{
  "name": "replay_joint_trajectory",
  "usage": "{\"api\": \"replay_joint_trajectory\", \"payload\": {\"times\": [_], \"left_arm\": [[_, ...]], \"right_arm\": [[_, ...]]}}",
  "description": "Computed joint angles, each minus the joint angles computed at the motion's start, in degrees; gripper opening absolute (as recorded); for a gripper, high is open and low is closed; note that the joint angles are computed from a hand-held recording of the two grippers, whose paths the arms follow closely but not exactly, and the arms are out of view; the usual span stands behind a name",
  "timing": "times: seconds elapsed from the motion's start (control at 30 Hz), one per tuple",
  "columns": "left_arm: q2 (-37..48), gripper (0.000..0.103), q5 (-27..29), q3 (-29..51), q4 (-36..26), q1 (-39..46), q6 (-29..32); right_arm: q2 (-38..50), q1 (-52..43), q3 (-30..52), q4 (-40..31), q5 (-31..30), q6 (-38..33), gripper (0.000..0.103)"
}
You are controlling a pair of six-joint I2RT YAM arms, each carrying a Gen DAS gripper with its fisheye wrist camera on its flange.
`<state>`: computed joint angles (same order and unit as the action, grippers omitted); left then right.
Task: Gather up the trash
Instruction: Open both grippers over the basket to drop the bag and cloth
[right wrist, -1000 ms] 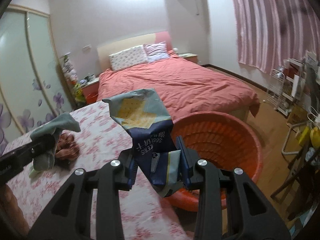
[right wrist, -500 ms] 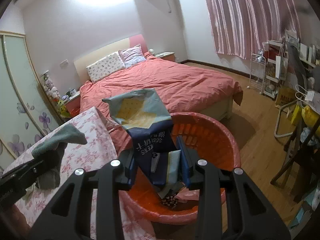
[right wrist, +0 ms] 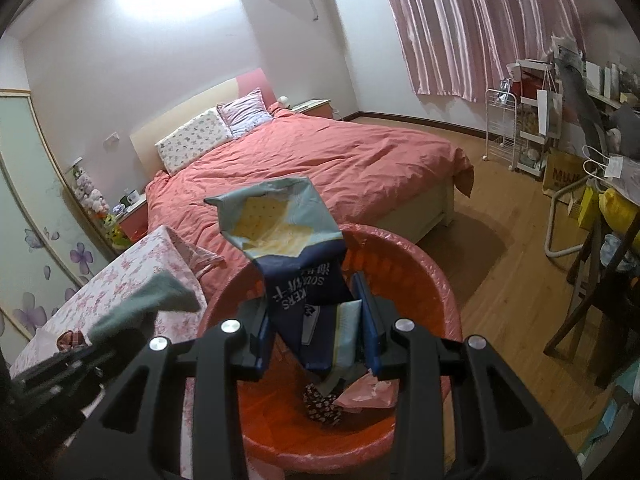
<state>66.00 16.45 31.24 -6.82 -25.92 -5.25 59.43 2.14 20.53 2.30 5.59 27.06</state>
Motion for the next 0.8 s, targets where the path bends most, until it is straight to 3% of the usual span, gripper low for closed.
{"api": "replay_joint_trajectory", "payload": {"times": [0.07, 0.2, 0.4, 0.57, 0.8], "left_arm": [[2.0, 0.014, -0.56, 0.53, 0.71, -0.62, -0.32], [5.72, 0.017, -1.58, 1.51, 1.98, -1.6, -1.37], [8.71, 0.037, -2.45, 1.52, 1.85, -1.3, -0.77], [8.42, 0.046, -2.9, 1.04, 0.64, -0.6, -0.6], [2.46, 0.05, -4.24, -1.13, -2.68, 2.5, 0.86]], "right_arm": [[1.2, -1.69, 0.21, 1.07, -1.66, -0.32, 0.037], [4.05, -3.27, 1.03, 2.64, -3.56, -0.04, 0.049], [4.22, -4.59, 0.4, 2.96, -4.18, 0.45, 0.064], [1.35, -4.27, -0.68, 0.99, -2.53, 0.28, 0.065], [-2.4, 1.01, -0.05, -2.89, 1.94, -0.15, 0.065]]}}
